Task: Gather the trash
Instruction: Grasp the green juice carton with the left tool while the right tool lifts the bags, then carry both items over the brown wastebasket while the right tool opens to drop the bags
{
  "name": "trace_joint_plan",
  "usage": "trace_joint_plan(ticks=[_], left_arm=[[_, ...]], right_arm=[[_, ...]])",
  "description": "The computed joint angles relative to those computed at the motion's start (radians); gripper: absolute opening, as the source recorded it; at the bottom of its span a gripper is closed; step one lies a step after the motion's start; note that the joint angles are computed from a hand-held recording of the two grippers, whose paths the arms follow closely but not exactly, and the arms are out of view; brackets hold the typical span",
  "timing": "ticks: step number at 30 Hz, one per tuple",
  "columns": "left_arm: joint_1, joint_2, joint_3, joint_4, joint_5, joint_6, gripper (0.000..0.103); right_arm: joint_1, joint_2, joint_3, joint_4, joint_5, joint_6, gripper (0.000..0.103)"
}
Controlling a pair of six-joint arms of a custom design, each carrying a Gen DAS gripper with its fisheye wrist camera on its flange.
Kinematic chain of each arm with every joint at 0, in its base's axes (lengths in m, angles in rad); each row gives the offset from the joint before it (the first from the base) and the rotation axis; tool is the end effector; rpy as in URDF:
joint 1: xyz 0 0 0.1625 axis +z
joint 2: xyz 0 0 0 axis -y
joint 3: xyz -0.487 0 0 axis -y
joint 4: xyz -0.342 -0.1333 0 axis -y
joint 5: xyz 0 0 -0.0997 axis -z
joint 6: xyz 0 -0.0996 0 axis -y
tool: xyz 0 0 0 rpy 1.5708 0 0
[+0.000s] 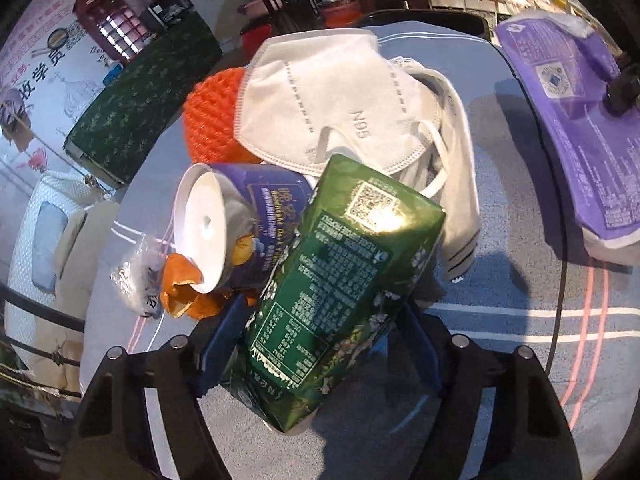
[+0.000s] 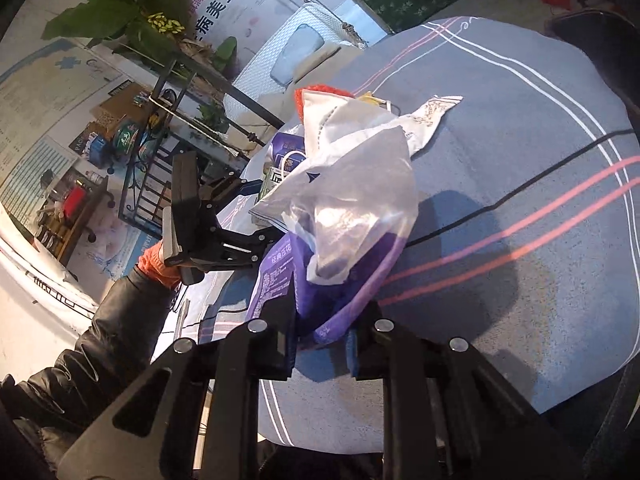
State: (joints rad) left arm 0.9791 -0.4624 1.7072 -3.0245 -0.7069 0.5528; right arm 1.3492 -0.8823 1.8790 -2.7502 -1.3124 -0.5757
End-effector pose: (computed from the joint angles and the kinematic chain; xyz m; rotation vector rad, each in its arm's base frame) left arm -0.1926 -0.6613 0.0132 1.1369 1.9675 -0.2582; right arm 0.0206 -0.6307 0.1748 -0.5538 2.8960 -0.3976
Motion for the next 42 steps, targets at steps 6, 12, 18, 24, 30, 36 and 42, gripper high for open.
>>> trace_joint_plan(ticks=[6, 12, 18, 24, 30, 36, 42], left_arm=[[-0.017, -0.024, 0.092, -0.114, 0.007, -0.123, 0.063], [-0.051, -0.042, 0.223, -0.337, 0.01, -0.315, 0.06], [-0.135, -0.002, 0.353, -0.651, 0.091, -0.501, 0.058], [-0.203, 0.077, 0.298, -0.817, 0.078, -0.499, 0.049], [-0.193, 0.154, 0.122, -0.765, 0.0, -0.459, 0.049], [-0.208, 0.207, -0.035, -0.714, -0.101, -0.372, 0.049], [-0.199, 0.292, -0.259, -0.569, -0.221, -0.339, 0.049]], right_arm=[[-0.002, 0.0, 0.008, -0.018, -0.003, -0.013, 0.019], [-0.008, 0.0, 0.005, 0.0, 0.015, -0.03, 0.019], [-0.007, -0.011, 0.017, -0.021, 0.038, -0.085, 0.019], [-0.039, -0.048, -0.011, -0.138, 0.131, -0.056, 0.019], [-0.058, -0.01, -0.132, -0.387, -0.021, -0.005, 0.019], [-0.071, 0.099, -0.35, -0.506, -0.272, 0.014, 0.019], [-0.069, 0.232, -0.6, -0.398, -0.511, -0.007, 0.03]])
